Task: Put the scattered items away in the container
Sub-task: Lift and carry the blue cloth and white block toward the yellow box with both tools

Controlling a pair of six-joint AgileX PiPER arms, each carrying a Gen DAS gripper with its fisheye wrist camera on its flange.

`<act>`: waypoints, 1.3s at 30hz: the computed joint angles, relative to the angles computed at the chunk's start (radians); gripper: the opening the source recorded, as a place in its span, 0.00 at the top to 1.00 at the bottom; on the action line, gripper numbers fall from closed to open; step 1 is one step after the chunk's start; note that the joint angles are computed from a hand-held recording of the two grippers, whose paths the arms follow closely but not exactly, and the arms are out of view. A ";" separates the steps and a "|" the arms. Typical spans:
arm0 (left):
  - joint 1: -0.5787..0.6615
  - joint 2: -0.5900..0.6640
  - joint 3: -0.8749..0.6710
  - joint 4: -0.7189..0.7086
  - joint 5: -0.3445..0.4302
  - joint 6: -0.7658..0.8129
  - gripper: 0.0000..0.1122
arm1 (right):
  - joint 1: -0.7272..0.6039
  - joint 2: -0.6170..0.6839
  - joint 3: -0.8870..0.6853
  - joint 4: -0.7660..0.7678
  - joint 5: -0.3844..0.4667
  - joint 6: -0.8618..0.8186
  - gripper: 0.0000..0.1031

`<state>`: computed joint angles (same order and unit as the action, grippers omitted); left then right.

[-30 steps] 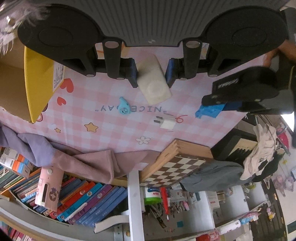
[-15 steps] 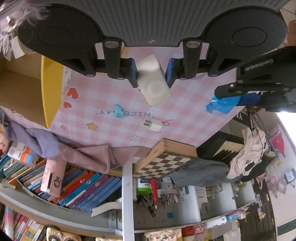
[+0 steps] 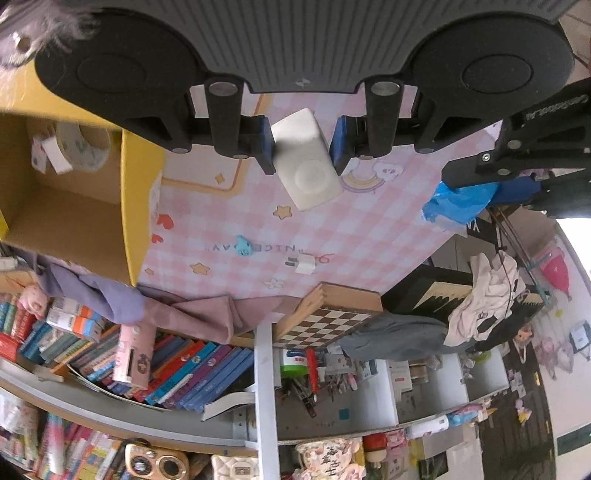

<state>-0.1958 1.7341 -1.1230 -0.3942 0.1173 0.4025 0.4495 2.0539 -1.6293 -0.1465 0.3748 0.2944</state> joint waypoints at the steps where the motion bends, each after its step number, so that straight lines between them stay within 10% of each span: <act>1: -0.003 -0.025 0.032 -0.047 -0.012 0.050 0.76 | 0.008 -0.023 0.038 -0.036 -0.016 0.046 0.72; 13: 0.003 -0.249 0.299 -0.666 0.008 0.666 0.76 | 0.170 -0.278 0.447 -0.700 -0.049 0.811 0.72; 39: -0.076 -0.334 0.394 -0.608 0.079 0.636 0.76 | 0.280 -0.488 0.728 -0.819 0.111 1.163 0.72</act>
